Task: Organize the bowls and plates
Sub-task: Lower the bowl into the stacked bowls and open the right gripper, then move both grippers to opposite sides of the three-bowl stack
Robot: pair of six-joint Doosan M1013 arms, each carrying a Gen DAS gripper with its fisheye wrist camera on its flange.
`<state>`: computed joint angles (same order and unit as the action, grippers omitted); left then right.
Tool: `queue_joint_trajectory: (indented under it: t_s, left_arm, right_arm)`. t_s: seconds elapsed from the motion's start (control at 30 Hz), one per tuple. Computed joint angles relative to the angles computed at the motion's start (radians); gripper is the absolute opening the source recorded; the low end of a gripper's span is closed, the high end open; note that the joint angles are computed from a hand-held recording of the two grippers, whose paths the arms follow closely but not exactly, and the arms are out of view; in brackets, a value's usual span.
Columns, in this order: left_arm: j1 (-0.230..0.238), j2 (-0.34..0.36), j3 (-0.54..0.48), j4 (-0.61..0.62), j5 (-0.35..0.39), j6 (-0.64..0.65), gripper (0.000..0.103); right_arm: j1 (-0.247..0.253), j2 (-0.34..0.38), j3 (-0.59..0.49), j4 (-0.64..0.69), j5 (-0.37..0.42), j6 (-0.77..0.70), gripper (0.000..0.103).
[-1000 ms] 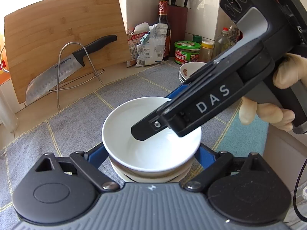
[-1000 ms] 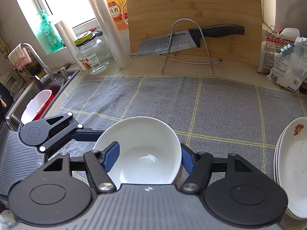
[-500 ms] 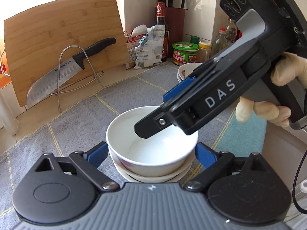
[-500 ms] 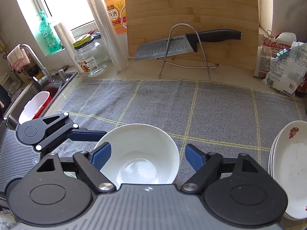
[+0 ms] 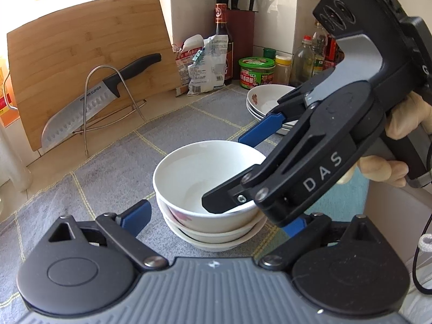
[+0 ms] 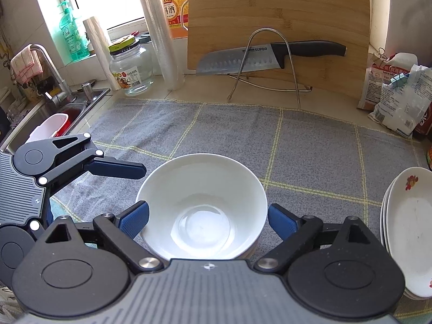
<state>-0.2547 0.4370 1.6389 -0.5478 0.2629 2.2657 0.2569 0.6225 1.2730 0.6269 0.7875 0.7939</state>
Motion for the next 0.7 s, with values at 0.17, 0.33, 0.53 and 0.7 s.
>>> queue_joint_trajectory:
  t_s: [0.17, 0.33, 0.53, 0.7]
  left_arm:
    - [0.002, -0.001, 0.006, -0.031, 0.001, 0.033, 0.098]
    - [0.008, -0.002, 0.015, -0.060, 0.005, 0.072, 0.098]
    - [0.020, 0.000, 0.023, -0.045, 0.018, 0.086, 0.098]
    - [0.036, 0.021, 0.014, -0.019, 0.058, 0.060, 0.098]
  right_arm:
    - [0.005, -0.007, 0.013, -0.015, -0.024, 0.009, 0.097]
    - [0.008, -0.018, 0.031, -0.022, -0.056, 0.018, 0.097]
    - [-0.012, -0.063, 0.087, 0.072, -0.133, -0.070, 0.103]
    - [-0.026, -0.099, 0.140, 0.101, -0.151, -0.114, 0.103]
